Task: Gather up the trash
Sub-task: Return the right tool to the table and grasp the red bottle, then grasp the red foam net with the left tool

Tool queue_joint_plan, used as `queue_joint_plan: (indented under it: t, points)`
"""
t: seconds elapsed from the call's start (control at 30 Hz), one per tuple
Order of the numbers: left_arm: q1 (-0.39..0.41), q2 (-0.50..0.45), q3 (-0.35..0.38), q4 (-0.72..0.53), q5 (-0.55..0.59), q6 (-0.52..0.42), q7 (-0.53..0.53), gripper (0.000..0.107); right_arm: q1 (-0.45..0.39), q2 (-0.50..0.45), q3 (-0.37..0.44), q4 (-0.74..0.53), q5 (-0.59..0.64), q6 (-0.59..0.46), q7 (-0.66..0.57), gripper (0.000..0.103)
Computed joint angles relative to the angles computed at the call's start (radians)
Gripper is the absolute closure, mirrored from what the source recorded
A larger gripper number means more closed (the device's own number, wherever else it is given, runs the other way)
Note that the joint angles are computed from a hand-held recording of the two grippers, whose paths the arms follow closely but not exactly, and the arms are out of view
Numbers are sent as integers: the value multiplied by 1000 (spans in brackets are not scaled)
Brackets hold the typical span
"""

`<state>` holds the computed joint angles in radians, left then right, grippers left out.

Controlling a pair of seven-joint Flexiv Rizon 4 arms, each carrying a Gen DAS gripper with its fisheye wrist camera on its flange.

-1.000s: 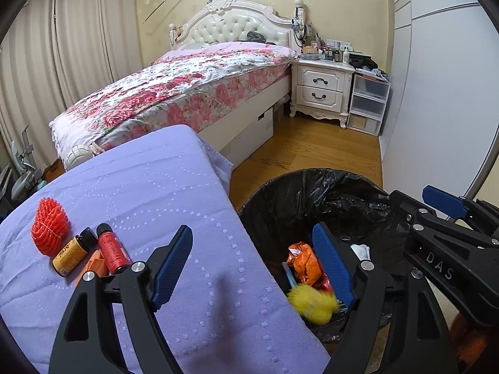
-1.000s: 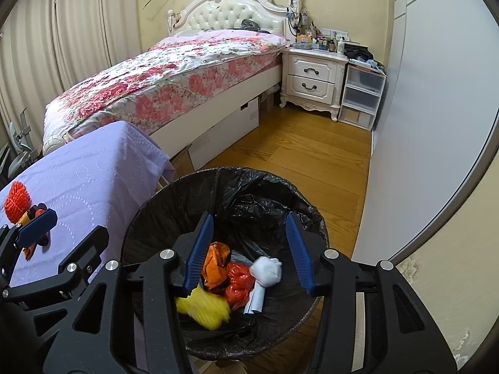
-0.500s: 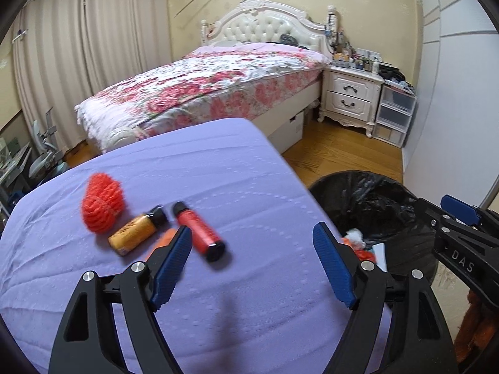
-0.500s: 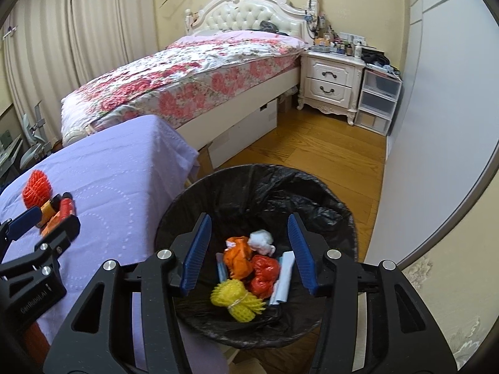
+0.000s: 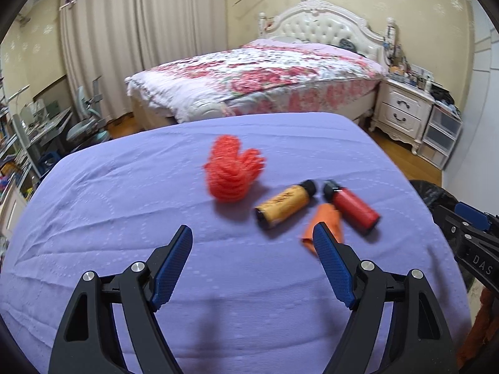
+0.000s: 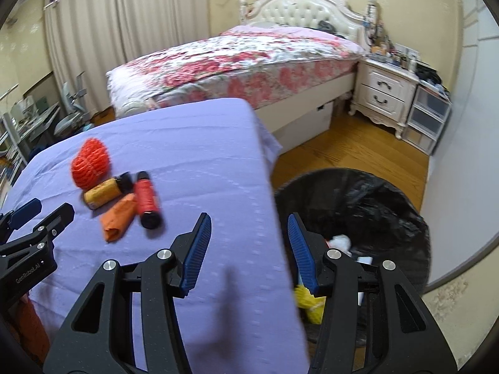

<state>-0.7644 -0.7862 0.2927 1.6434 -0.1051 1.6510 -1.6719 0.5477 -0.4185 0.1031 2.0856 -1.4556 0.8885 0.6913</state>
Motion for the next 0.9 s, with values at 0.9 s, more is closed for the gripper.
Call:
queue_joint_plan:
  t: [0.9]
  points:
    - [144,-25,-91,-50,-12,-22,35,30,93,-225,-138,-282,246,199,-360,80]
